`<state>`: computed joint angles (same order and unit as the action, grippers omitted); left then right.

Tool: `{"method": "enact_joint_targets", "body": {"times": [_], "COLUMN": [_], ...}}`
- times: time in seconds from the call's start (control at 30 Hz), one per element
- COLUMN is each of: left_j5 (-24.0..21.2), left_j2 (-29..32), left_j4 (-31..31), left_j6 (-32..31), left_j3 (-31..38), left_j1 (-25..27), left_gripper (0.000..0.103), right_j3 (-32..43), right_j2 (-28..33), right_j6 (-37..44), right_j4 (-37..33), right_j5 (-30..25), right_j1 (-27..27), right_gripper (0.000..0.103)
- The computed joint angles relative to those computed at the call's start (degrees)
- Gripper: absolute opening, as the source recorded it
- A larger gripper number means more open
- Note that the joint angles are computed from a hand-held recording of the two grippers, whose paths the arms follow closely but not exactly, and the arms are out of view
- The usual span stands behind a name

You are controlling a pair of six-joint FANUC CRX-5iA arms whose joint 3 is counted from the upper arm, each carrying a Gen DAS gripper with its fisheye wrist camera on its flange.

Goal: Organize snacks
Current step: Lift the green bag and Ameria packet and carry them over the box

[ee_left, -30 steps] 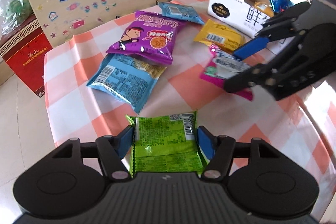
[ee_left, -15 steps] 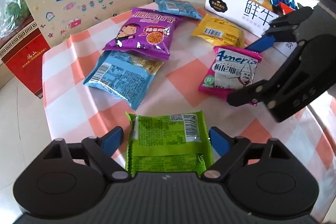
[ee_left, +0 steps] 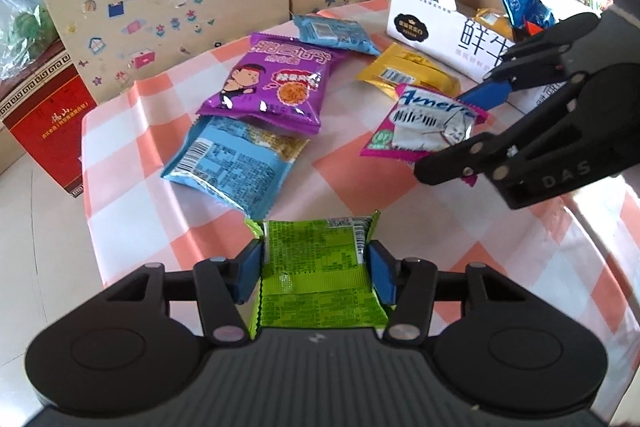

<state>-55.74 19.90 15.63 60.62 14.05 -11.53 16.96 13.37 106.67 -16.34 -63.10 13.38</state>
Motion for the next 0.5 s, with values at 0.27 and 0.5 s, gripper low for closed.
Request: {"method": "enact_joint_targets", "body": {"times": [0.27,0.5], "left_j5": [1.5,2.8], "left_j2": [-0.4,-0.4], "left_j4": [0.6,0.1], "left_j6": [0.8,1.9], "left_j3": [0.1,0.8], "left_j1": [0.1,-0.1], "left_gripper": [0.054,0.054], "right_j3": [-0.4,-0.4], "right_j2": [-0.8,-1.3], "right_j6": [-0.2,-0.5], "right_j4": [0.6,1.1], "right_j5": [2.0,3.3], "right_j1": [0.2,0.0], "right_gripper": [0.061,0.062]}}
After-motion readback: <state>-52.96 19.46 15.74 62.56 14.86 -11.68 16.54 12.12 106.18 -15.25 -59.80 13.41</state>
